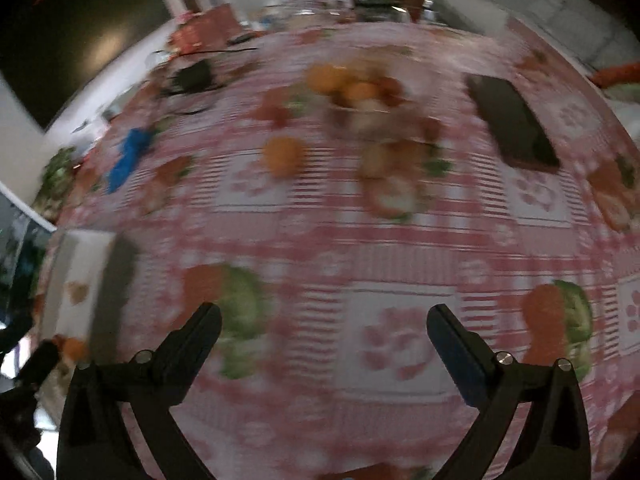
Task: Organize fruits
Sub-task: 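Grasp an orange with the left tool while the right tool grasps a kiwi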
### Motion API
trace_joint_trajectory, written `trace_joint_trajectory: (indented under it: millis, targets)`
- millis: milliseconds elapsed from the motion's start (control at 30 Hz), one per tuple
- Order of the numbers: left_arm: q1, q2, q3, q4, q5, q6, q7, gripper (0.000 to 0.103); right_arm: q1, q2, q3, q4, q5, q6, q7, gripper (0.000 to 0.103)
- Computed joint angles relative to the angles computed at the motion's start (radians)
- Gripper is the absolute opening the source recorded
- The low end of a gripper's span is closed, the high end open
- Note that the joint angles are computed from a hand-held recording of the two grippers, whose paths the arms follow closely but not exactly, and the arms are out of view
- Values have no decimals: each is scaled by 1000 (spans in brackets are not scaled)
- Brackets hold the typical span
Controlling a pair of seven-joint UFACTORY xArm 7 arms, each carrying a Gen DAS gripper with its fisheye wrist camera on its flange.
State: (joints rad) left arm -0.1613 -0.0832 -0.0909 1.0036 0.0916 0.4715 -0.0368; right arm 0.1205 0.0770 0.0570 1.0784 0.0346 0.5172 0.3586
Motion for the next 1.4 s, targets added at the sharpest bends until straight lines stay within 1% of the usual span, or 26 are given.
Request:
trace_joint_trajectory:
  millis: [200, 233, 300, 367, 467, 667, 700, 733, 800, 867, 900, 933, 967, 1000, 1033, 1067, 1200, 1300, 1400]
  targets:
    - [-33, 102, -21, 98, 30, 14, -24, 80, -29, 41, -34, 5, -68, -3, 52, 103]
    - [-42, 131, -23, 129, 50, 15, -39, 80, -30, 50, -38, 11, -88, -5, 60, 103]
    - [-56, 179, -23, 182, 51, 16, -42, 80, -28, 63, -45, 26, -134, -9, 80, 103]
    - [-67, 234, -25, 244, 33, 19, -29, 80, -30, 85, -47, 53, -150, -12, 80, 103]
    - [-87, 303, -15, 319, 38, 20, -33, 80, -22, 129, -58, 102, -196, -20, 104, 103]
    - [-108, 432, 1, 460, 28, 63, -22, 80, 10, 242, -84, 227, -285, -57, 135, 103]
    - [-109, 453, 2, 483, 24, 69, -18, 80, 16, 256, -88, 241, -291, -64, 138, 97]
    - [-110, 466, 3, 497, 20, 71, -14, 80, 18, 274, -85, 258, -287, -69, 133, 86]
    - [-110, 496, 3, 530, 12, 75, -2, 80, 48, 293, -113, 278, -335, -76, 165, 84]
    - [-115, 521, 5, 553, 10, 72, 6, 80, 54, 304, -118, 285, -346, -104, 171, 75]
    - [-118, 535, 6, 567, 9, 71, 6, 80, 58, 308, -124, 289, -353, -113, 177, 65]
    - [-121, 546, 7, 579, 6, 73, 6, 80, 64, 310, -133, 291, -365, -120, 187, 52]
    - [-122, 558, 6, 593, 0, 78, 7, 80, 67, 310, -138, 290, -373, -123, 192, 44]
    - [-124, 569, 5, 606, -4, 82, 7, 80, 54, 308, -127, 286, -357, -134, 175, 26]
    - [-125, 582, 1, 619, -11, 83, 11, 80, 21, 303, -96, 277, -310, -146, 133, 27]
    - [-128, 591, -1, 628, -15, 80, 14, 80, 12, 297, -88, 267, -288, -156, 118, 27]
    - [-147, 633, -5, 676, -22, 76, 19, 80, -23, 222, -67, 165, -219, -201, 53, 27]
    - [-172, 677, -1, 729, -21, 75, 8, 80, -37, 151, -66, 81, -188, -221, 24, 27]
    - [-200, 728, 11, 800, -8, 106, -11, 79, -52, 77, -62, 2, -157, -229, 2, 27]
